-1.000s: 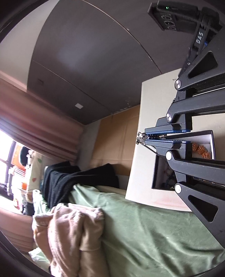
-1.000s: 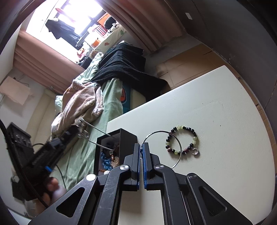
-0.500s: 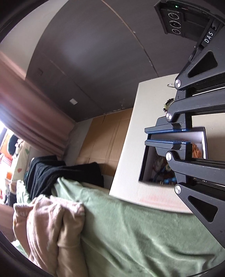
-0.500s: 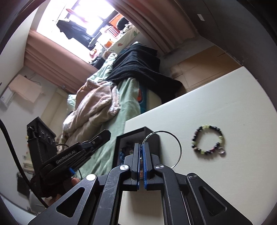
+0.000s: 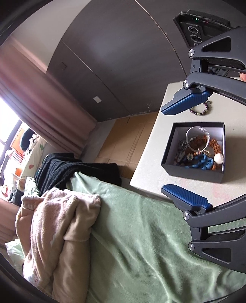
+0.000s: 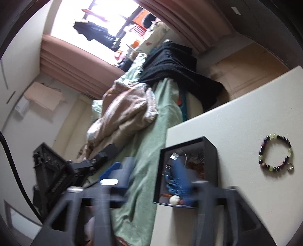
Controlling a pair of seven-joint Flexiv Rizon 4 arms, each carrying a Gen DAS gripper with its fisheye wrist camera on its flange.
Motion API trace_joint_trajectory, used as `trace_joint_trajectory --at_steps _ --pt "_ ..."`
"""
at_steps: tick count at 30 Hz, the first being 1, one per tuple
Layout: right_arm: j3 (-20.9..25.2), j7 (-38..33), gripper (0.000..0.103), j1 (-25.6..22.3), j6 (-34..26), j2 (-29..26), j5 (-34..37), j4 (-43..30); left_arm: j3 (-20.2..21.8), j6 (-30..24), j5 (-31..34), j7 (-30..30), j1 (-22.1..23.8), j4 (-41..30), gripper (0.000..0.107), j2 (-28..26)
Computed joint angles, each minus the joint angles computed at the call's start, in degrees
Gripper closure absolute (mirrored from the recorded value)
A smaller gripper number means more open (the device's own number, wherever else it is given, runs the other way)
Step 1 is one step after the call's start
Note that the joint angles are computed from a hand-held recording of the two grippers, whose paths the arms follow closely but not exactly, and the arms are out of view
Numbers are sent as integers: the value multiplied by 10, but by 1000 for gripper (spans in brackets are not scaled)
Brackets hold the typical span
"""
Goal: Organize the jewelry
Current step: 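Lower the silver chain into the black box and open the left tool, then move the left tool to the beaded bracelet and close on it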
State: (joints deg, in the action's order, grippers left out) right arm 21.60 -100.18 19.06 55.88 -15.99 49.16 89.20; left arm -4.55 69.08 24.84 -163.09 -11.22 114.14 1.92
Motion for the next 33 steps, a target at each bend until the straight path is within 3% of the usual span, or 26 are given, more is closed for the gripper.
trace_joint_trajectory --at_steps 2,7,14,18,22,26,33 --pt "-8 24 29 14 37 6 -24 20 0 0 2 2 0 1 31 2" --pt "-12 42 29 9 41 24 -53 43 -10 -5 30 -11 -4 -8 31 3" --pt "-29 78 29 0 48 62 -84 89 -24 -61 71 -13 -31 -56 31 -21" --pt "-48 125 29 -1 60 84 -124 122 -18 -51 34 43 -47 -65 27 -43" --pt "-59 135 14 -17 51 95 -115 134 -14 -74 21 69 -68 -88 22 -65" --pt "-69 152 14 -23 46 100 -124 143 -7 -60 1 90 -85 -104 12 -90" --pt "-85 217 14 -29 31 99 -186 158 5 -64 -35 130 -116 -146 12 -137"
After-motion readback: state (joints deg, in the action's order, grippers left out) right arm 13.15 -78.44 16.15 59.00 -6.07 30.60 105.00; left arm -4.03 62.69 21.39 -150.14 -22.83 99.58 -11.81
